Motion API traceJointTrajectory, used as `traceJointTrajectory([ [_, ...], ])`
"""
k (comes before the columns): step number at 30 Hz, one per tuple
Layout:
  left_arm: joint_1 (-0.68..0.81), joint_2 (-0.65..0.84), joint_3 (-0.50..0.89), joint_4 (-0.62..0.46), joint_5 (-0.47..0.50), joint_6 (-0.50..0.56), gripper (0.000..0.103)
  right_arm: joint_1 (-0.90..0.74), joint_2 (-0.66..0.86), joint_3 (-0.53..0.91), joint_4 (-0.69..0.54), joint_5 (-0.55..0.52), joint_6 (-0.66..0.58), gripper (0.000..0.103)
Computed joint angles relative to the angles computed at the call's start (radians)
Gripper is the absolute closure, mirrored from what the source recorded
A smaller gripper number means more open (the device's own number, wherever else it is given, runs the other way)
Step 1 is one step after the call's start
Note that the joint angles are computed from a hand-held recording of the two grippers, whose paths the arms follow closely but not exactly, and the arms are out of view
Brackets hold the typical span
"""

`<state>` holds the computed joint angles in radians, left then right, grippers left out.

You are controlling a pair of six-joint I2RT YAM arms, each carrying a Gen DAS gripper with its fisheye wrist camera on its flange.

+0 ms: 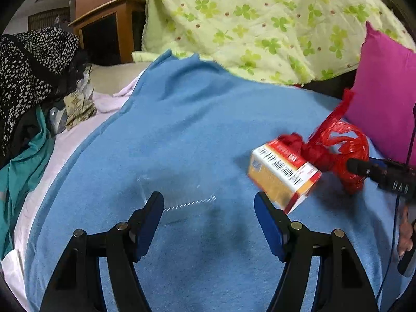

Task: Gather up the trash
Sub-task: 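Close right tool on the red plastic bag and lift it, then grasp white-and-red medicine box with left tool while right tool holds red bag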

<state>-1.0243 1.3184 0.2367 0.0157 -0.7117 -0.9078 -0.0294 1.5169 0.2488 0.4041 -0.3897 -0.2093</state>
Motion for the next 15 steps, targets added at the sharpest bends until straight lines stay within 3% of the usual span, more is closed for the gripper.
traceJointTrajectory([
  [8, -0.064, 0.113, 0.036, 0.25, -0.007, 0.108, 0.029, -0.399, -0.162, 0.055, -0.28, -0.332, 0.038, 0.056],
  [15, -0.034, 0.29, 0.166, 0.3, 0.04, 0.129, 0.027, -0.536, -0.267, 0.023, -0.294, -0.445, 0.034, 0.056],
])
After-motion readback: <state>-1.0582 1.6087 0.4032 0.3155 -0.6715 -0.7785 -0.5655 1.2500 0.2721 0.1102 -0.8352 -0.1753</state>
